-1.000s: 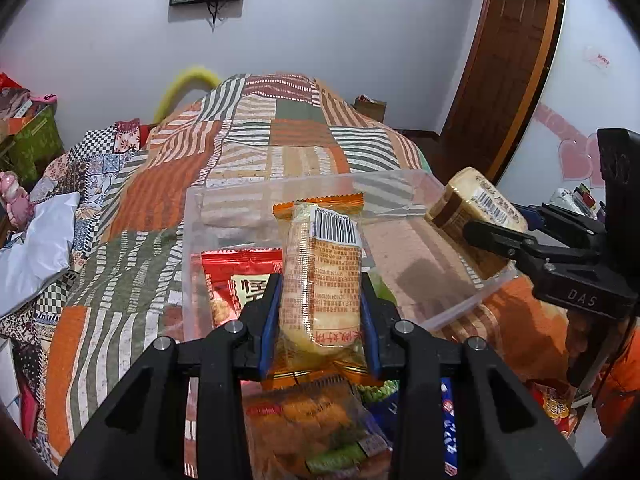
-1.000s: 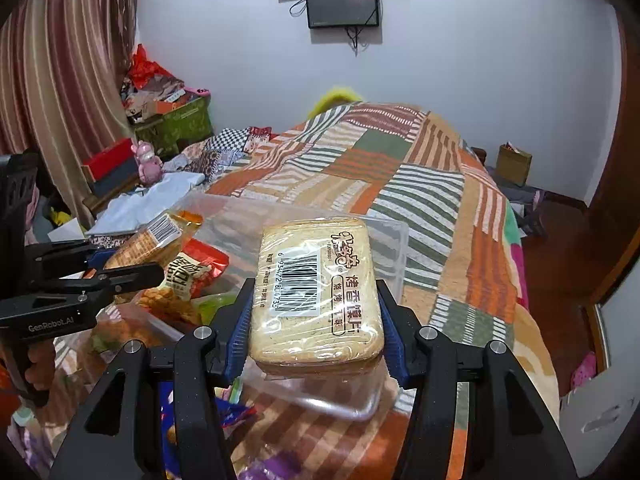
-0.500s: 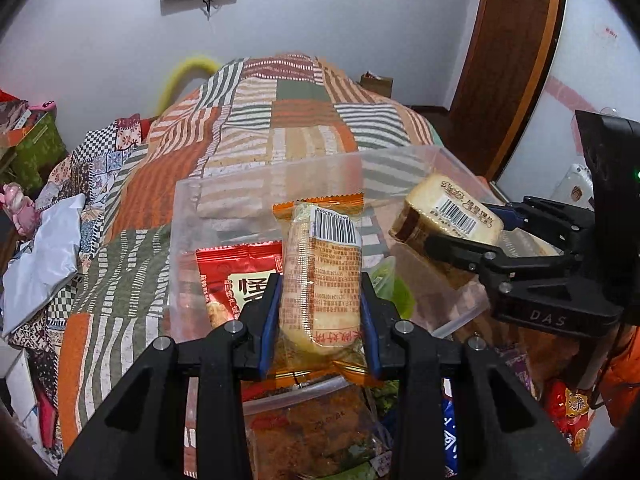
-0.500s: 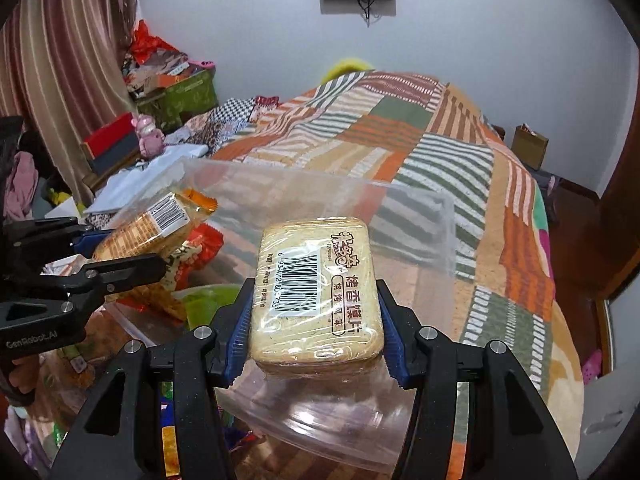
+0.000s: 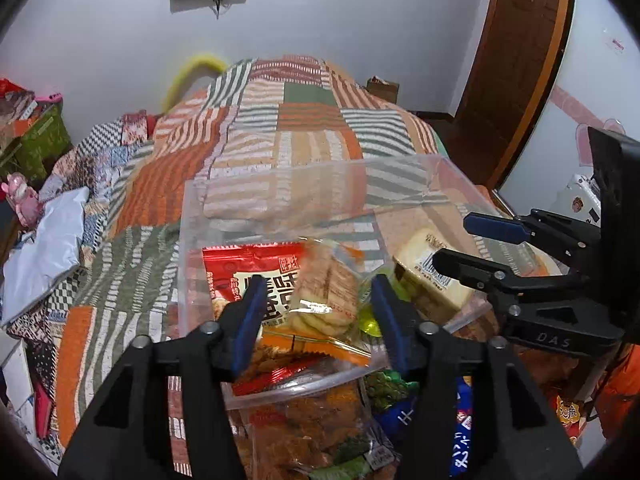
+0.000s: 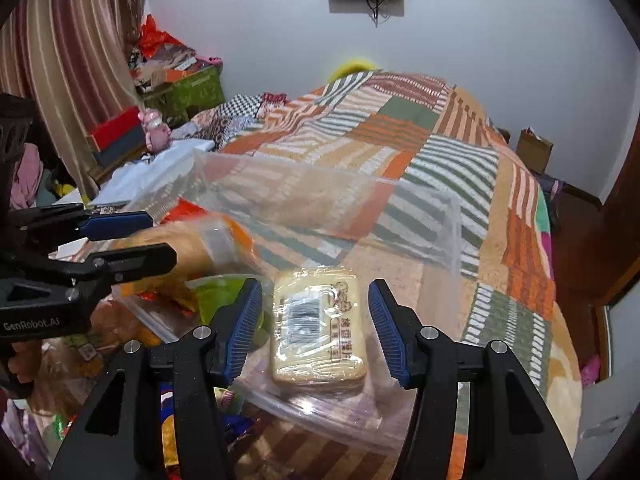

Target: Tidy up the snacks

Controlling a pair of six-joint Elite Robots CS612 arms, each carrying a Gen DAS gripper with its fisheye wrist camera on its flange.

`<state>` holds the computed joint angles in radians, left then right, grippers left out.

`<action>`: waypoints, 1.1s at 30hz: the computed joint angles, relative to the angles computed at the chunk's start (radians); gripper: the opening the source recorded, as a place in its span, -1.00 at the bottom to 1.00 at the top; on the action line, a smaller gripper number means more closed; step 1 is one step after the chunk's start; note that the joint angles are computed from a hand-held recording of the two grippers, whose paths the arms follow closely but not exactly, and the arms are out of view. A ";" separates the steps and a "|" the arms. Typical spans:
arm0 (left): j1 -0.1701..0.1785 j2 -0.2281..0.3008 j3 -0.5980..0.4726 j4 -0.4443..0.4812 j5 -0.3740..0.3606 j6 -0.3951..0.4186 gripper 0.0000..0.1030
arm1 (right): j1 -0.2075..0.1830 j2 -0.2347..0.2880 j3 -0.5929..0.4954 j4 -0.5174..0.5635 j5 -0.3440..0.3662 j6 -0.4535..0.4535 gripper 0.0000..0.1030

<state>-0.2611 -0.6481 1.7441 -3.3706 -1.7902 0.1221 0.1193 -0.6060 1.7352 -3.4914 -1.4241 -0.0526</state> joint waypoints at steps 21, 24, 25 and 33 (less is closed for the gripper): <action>-0.018 -0.090 0.217 -0.227 -0.018 0.043 0.59 | 0.014 -0.076 0.217 -0.235 -0.050 0.030 0.26; -0.020 -0.099 0.260 -0.252 -0.025 0.044 0.63 | 0.017 -0.074 0.248 -0.256 -0.057 0.060 0.31; -0.021 -0.101 0.271 -0.257 -0.026 0.045 0.63 | 0.020 -0.072 0.261 -0.265 -0.063 0.070 0.31; -0.040 -0.096 0.348 -0.308 -0.035 0.056 0.64 | 0.033 -0.069 0.338 -0.306 -0.096 0.112 0.35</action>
